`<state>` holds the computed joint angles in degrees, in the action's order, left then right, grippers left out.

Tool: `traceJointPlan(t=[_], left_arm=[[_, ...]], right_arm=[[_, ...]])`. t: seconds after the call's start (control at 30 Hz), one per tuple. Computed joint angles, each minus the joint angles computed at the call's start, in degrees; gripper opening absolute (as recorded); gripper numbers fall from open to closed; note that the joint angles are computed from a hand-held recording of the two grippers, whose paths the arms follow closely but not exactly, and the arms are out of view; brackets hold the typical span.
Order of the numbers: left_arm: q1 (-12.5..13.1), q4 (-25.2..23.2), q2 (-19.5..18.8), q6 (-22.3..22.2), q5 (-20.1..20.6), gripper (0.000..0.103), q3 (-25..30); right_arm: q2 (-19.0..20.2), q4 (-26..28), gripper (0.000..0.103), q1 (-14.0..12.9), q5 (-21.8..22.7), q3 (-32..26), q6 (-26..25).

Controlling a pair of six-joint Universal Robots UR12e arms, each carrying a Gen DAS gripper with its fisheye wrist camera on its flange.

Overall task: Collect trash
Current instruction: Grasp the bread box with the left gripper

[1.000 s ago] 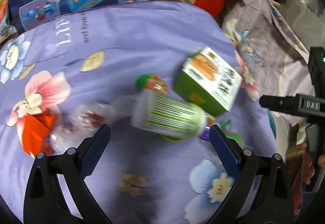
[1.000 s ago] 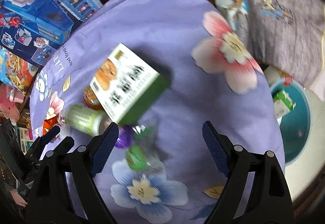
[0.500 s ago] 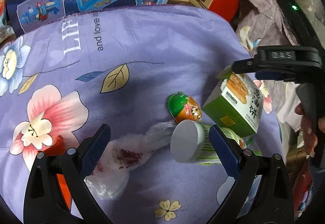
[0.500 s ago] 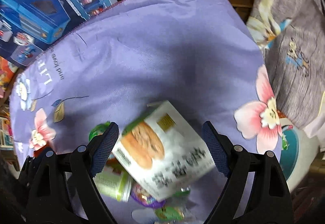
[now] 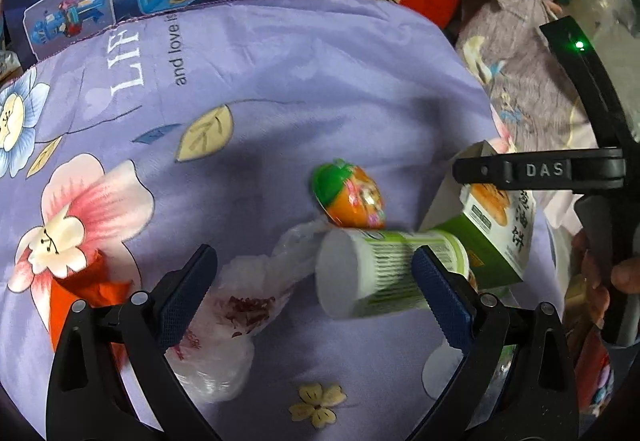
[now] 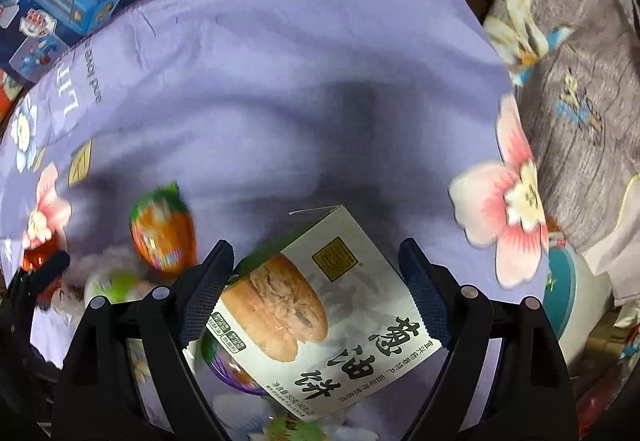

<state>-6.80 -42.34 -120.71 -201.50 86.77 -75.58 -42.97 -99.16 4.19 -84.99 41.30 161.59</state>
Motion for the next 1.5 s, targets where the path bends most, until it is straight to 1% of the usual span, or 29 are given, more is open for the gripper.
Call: traceJointPlan(t=[0.07,0.17,0.27,0.4,0.6,0.7,0.77,0.83,0.9,1.0,1.03,1.07,1.13,1.17,1.2,1.23,1.27,1.3,1.33,1.37,1.4,1.43,1.47,1.5], left_arm=[[-0.6,-0.4,0.2,0.9,0.5,0.099,-0.3],[-1.4,-2.3,0.2,1.9,1.6,0.099,-0.4],[-2.0,-3.8,0.4,1.5,2.0,0.099,-0.9],[-2.2,-5.1,0.8,0.3,1.6,0.099,-1.6],[-2.9,-3.0,2.0,-0.5,0.5,0.099,-3.2],[-3.7,-2.0,2.3,0.6,0.4,0.099,-3.3],[-4.3,-2.0,2.2,1.7,0.6,0.099,-3.1],[-4.9,-2.1,2.1,2.6,1.0,0.099,-2.9],[-5.1,-2.1,2.1,2.9,0.8,0.099,-2.8],[-5.4,-1.2,1.6,3.8,-0.2,0.099,-1.9],[-5.6,-0.6,1.4,4.6,-0.8,0.099,-1.5],[-5.7,-0.2,1.2,5.4,-1.3,0.099,-1.1],[-6.1,0.3,0.5,8.0,-2.5,0.099,0.1],[-6.3,0.1,-0.2,9.7,-3.0,0.099,1.2],[-6.5,-0.5,-1.0,11.1,-3.3,0.099,2.6],[-6.6,-1.2,-2.0,12.1,-3.7,0.099,4.1],[-6.7,-1.6,-2.5,12.8,-4.1,0.099,4.9],[-6.7,-1.9,-3.2,13.6,-5.1,0.098,5.9],[-6.6,-2.1,-3.8,14.3,-6.2,0.094,6.8],[-6.6,-2.6,-4.2,14.8,-7.0,0.092,7.5],[-6.6,-3.4,-4.8,15.5,-8.4,0.085,8.3],[-6.5,-4.3,-5.3,16.4,-10.2,0.076,9.0],[-6.6,-4.9,-5.4,17.0,-11.5,0.072,9.1],[-6.6,-5.9,-5.6,17.9,-12.8,0.062,9.4]], right_arm=[[-1.5,-1.0,0.081,-0.4,0.5,2.6,-0.6],[-3.3,-1.9,0.081,-0.9,1.2,5.6,-1.5],[-4.8,-2.7,0.081,-1.7,2.3,8.1,-2.1],[-6.5,-3.9,0.081,-3.0,2.5,11.1,-2.2],[-9.1,-3.9,0.081,-4.9,5.3,14.9,-3.8],[-10.4,-2.1,0.081,-6.1,8.5,16.3,-5.9],[-11.1,-1.2,0.081,-6.7,9.4,17.1,-6.9],[-12.0,-1.5,0.081,-7.0,9.5,18.2,-7.2],[-12.8,-2.4,0.081,-7.6,10.6,19.0,-6.7],[-13.8,-4.5,0.081,-9.0,12.0,20.1,-3.9],[-14.2,-5.3,0.081,-9.6,12.6,20.7,-2.7],[-14.9,-7.4,0.081,-10.4,12.2,22.1,-1.1],[-15.9,-10.1,0.081,-11.0,11.5,24.0,-0.1],[-16.4,-11.1,0.079,-11.5,11.8,25.1,0.4],[-16.7,-11.1,0.066,-12.1,12.6,25.7,0.9],[-16.7,-9.9,0.053,-12.6,13.4,25.8,1.2],[-16.6,-8.1,0.033,-13.2,14.3,25.7,1.7],[-16.6,-7.0,0.03,-13.7,15.0,25.9,2.0],[-16.8,-6.8,0.029,-13.8,14.9,26.3,1.9],[-16.6,-5.4,0.029,-13.9,15.1,26.3,1.4],[-16.4,-3.9,0.028,-14.1,15.8,26.2,1.1],[-16.3,-3.1,0.028,-14.1,16.5,26.1,1.0],[-15.9,-2.6,0.028,-14.1,16.8,25.9,0.8],[-15.6,-3.0,0.028,-13.9,16.6,25.9,0.9]])
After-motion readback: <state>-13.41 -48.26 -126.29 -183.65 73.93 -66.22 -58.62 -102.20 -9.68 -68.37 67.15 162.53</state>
